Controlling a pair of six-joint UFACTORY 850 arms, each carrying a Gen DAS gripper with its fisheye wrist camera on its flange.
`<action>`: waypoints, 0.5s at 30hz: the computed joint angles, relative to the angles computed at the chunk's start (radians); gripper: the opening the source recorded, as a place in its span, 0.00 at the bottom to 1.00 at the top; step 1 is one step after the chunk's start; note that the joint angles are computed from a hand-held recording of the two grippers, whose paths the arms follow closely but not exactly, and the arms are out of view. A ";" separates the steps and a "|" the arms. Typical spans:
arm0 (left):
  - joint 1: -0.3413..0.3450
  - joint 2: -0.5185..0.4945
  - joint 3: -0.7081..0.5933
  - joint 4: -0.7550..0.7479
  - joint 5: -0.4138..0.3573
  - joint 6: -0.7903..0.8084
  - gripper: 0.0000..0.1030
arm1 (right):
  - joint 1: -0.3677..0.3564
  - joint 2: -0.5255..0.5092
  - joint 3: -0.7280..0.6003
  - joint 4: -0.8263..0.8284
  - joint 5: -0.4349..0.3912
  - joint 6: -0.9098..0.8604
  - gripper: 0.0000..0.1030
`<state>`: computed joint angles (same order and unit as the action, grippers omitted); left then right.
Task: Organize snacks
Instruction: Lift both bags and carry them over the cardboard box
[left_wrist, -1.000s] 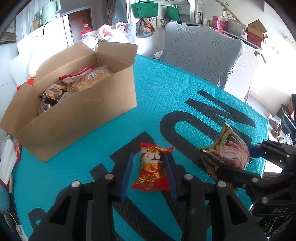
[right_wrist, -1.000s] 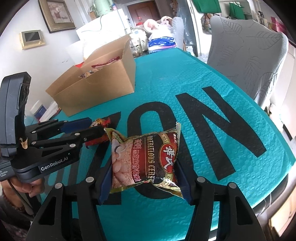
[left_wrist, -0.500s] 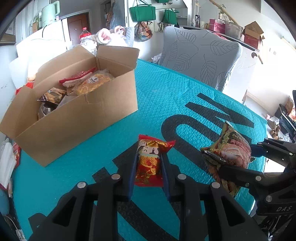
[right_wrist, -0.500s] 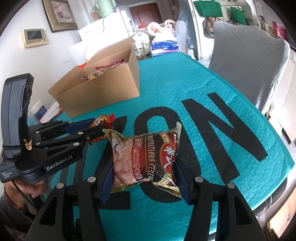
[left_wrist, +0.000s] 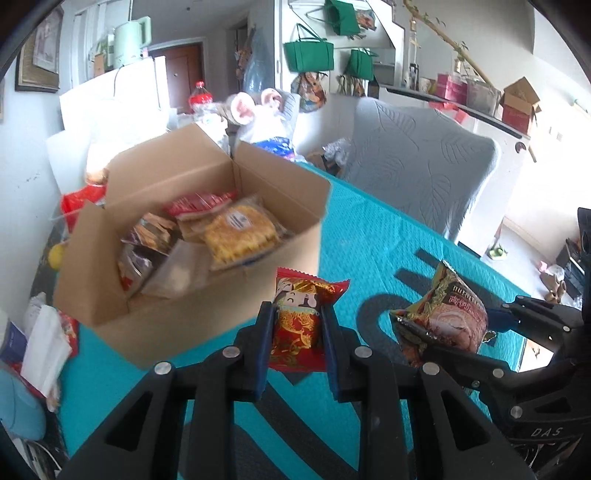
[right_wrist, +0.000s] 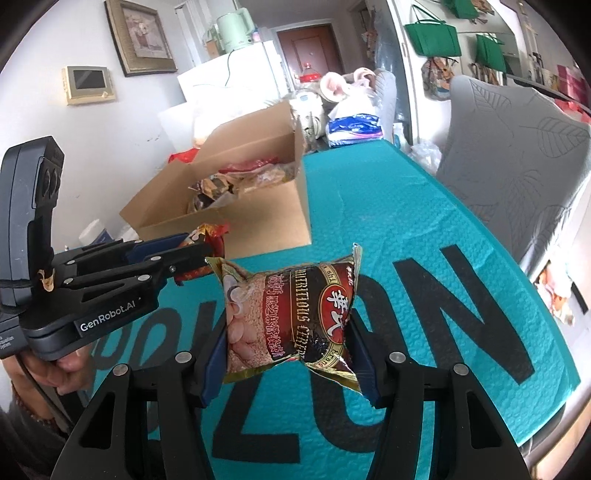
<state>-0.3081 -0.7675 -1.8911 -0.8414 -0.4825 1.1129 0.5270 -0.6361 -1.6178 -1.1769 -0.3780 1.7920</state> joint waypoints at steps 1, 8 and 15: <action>0.003 -0.003 -0.013 0.000 0.001 -0.004 0.24 | 0.000 -0.006 -0.016 0.002 -0.003 -0.014 0.56; 0.020 -0.028 -0.092 0.039 0.006 -0.058 0.24 | -0.004 -0.055 -0.133 0.020 0.008 -0.101 0.56; 0.043 -0.086 -0.202 0.009 -0.006 -0.083 0.24 | -0.023 -0.148 -0.317 0.198 0.016 -0.343 0.56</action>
<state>-0.2647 -0.8534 -2.0934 -0.8324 -0.4886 1.0302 0.5036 -0.7846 -1.9344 -0.9787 -0.3622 1.4488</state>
